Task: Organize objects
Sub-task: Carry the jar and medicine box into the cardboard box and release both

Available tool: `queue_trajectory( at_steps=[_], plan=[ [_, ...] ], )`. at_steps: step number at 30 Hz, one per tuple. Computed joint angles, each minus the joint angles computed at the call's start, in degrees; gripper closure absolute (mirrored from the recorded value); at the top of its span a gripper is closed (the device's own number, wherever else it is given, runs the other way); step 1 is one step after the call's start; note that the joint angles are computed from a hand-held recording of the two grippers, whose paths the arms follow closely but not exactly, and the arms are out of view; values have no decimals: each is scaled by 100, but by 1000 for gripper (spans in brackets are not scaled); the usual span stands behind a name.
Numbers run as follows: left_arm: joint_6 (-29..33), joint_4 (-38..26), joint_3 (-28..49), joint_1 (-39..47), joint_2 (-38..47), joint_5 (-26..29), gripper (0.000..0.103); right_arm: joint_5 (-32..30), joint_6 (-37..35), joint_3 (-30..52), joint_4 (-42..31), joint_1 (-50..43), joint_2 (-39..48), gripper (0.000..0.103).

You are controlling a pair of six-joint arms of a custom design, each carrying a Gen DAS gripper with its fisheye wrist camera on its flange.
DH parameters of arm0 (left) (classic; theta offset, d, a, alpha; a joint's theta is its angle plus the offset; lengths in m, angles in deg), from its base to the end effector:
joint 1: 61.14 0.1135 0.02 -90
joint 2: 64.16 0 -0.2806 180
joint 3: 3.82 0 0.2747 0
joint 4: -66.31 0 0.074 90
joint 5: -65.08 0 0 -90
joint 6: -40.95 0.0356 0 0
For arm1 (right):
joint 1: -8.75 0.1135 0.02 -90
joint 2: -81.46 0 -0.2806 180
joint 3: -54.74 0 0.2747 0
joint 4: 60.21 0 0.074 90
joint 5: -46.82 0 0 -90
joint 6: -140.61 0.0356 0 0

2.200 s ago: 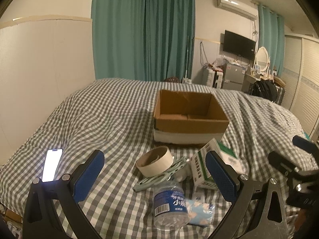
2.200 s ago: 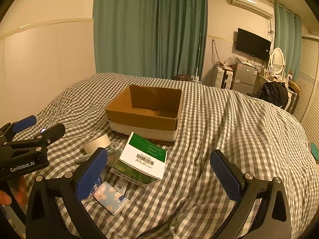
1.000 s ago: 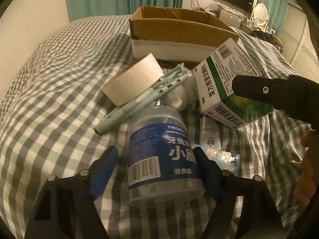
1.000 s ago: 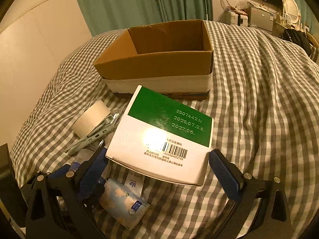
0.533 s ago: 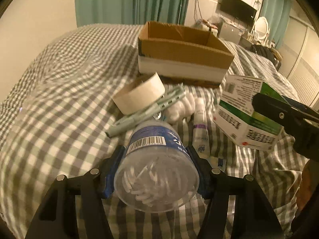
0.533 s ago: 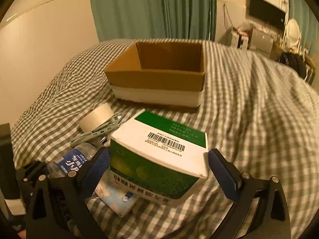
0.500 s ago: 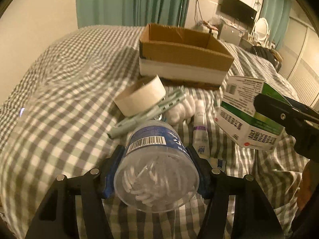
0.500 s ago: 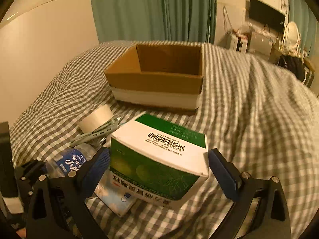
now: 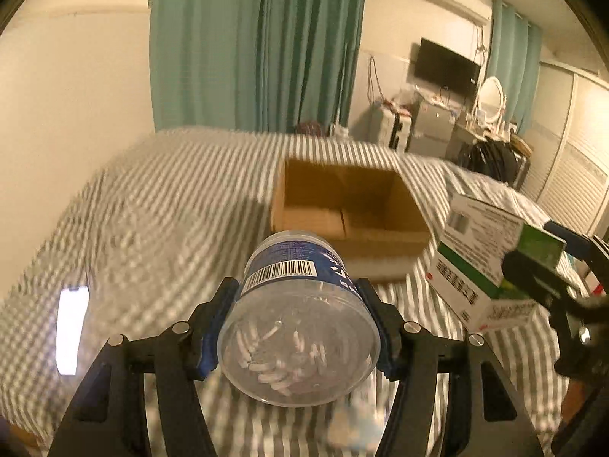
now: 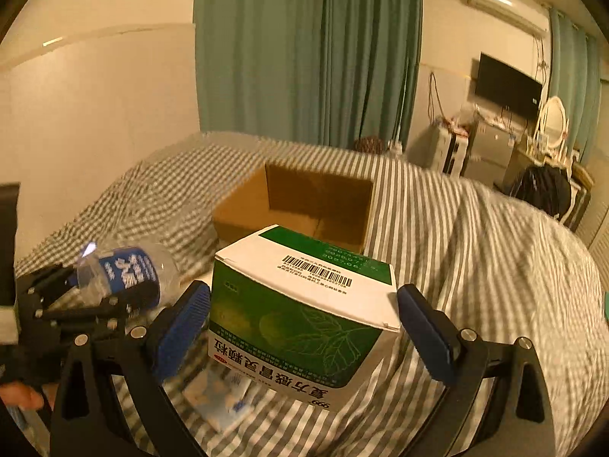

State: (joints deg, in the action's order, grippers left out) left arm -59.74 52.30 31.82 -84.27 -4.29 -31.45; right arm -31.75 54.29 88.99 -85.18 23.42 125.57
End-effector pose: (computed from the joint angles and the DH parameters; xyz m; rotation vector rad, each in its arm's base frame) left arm 0.1998 -0.0809 0.1758 0.1810 2.2328 -0.1938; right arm 0.1745 0.0384 0.1996 -0.0945 2.1631 -0.0335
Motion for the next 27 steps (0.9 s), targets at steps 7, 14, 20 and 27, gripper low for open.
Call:
queue_trajectory(
  at_steps=[7, 14, 20, 27],
  plan=[
    [416, 662, 1339, 273, 1289, -33, 40, -972, -455, 1155, 596, -965, 1181, 5],
    [593, 1246, 2831, 498, 3384, 475, 40, -1485, -479, 2592, 1246, -1383, 3243, 5],
    [875, 1137, 4026, 476, 5046, 601, 40, -1514, -519, 3719, 1511, -1459, 5031, 5],
    [1109, 1072, 4507, 481, 5864, 855, 39, -1901, -410, 4248, 1777, -1650, 6275, 4]
  ],
)
